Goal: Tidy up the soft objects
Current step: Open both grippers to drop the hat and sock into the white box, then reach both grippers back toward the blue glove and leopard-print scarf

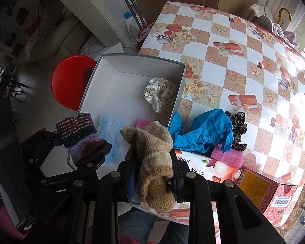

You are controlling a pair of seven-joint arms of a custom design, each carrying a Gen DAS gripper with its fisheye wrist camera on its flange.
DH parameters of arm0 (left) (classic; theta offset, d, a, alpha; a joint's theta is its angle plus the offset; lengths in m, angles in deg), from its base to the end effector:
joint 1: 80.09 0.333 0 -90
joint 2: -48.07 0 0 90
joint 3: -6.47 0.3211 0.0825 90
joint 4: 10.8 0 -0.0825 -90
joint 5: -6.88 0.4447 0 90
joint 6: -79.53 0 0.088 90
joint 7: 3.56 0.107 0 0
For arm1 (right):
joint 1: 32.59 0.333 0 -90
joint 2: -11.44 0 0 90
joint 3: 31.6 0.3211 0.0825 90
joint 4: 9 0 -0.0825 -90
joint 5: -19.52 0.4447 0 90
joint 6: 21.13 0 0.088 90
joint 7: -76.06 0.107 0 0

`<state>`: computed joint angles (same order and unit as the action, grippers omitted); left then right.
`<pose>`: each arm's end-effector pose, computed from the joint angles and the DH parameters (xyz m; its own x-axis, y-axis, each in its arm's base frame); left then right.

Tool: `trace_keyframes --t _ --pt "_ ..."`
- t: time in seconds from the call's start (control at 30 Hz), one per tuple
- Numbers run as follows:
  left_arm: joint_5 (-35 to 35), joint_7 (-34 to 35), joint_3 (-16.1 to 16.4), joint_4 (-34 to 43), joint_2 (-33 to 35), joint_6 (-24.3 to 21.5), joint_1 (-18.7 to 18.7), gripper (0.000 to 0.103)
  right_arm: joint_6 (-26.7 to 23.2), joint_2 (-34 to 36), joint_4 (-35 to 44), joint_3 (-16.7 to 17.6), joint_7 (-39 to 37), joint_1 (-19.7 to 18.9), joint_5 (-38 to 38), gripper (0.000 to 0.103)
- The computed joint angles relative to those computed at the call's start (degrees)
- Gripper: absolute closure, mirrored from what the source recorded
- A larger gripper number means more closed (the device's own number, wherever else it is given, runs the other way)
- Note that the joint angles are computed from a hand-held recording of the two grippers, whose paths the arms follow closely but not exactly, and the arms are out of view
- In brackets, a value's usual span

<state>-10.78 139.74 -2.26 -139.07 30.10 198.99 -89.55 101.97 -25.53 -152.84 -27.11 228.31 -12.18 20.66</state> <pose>0.4981 -0.1835 0.4949 -0.8985 -0.4379 0.0300 -0.4285 0.8603 -0.2761 0.3955 0.1861 0.5100 -0.5889 -0.7738 -0.2331 -0.7633 0.6274 -0.1544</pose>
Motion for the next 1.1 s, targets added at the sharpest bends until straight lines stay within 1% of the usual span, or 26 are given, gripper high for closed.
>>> trace_keyframes --t 0.13,0.2,0.27,0.33,0.37,0.4,0.47,0.53,0.6,0.63,0.77,0.83,0.87,1.0,1.1 --pt "1.59 -2.09 -0.54 -0.62 -0.23 2.13 0.49 0.037 0.58 2.15 1.7 -0.24 -1.58 0.03 -0.27 0.075" --pt "3.55 -4.36 -1.0 0.31 0.84 0.93 0.88 0.035 0.82 3.24 2.54 -0.41 -2.26 0.03 -0.04 0.074" --pt "4.42 -6.64 -1.04 1.46 2.06 -0.81 1.15 0.029 1.15 4.18 3.21 -0.63 -3.01 0.1 0.45 0.073" --pt "4.01 -7.51 -0.68 1.77 2.39 -1.37 1.22 0.023 1.21 4.83 3.79 -0.56 -3.42 -0.03 0.57 0.053" --pt "3.27 -7.61 -0.35 1.75 2.35 -1.33 1.25 0.022 1.17 4.92 4.04 -0.2 -3.1 -0.32 0.11 0.038" --pt "2.21 -7.58 0.05 1.98 2.4 -1.83 1.26 0.02 1.09 4.93 4.27 0.09 -2.81 -0.59 -0.41 0.032" --pt "1.1 -8.2 0.35 2.84 2.95 -2.84 1.44 0.013 0.96 4.98 4.57 0.05 -2.74 -0.72 -0.56 0.03" --pt "0.67 -9.12 0.36 3.74 3.62 -3.66 1.65 0.01 0.16 4.99 4.82 -0.22 -2.51 -0.87 -0.18 0.03" --pt "-0.39 -9.41 0.58 4.33 3.89 -4.17 1.77 0.002 -1.19 4.85 5.06 -0.49 -2.04 -1.11 0.3 0.03" --pt "-1.2 -9.17 0.75 4.67 3.97 -4.58 1.75 0.0 -1.64 4.45 4.88 -0.78 -1.86 -1.22 0.75 0.03" --pt "-4.31 -7.12 1.13 6.43 4.37 -7.07 1.46 0.0 -2.81 -0.04 2.15 -2.09 -1.18 -2.04 2.63 0.03" --pt "-5.4 -6.39 1.02 7.6 4.81 -8.82 1.24 0.0 -4.42 -3.76 0.21 -2.64 -0.43 -2.98 2.77 0.018" --pt "-5.91 -6.14 0.93 8.09 4.99 -9.78 1.11 0.0 -5.37 -6.02 -0.91 -2.77 0.3 -3.71 2.55 0.011" --pt "-7.15 -5.43 0.24 9.46 5.32 -13.19 0.37 0.0 -11.79 -14.71 -4.52 -3.8 2.69 -6.75 1.21 0.011" --pt "-7.3 -4.65 -0.48 9.41 4.81 -14.47 -0.42 0.0 -17.65 -20.3 -6.74 -5.38 3.31 -8.94 0.78 0.011"
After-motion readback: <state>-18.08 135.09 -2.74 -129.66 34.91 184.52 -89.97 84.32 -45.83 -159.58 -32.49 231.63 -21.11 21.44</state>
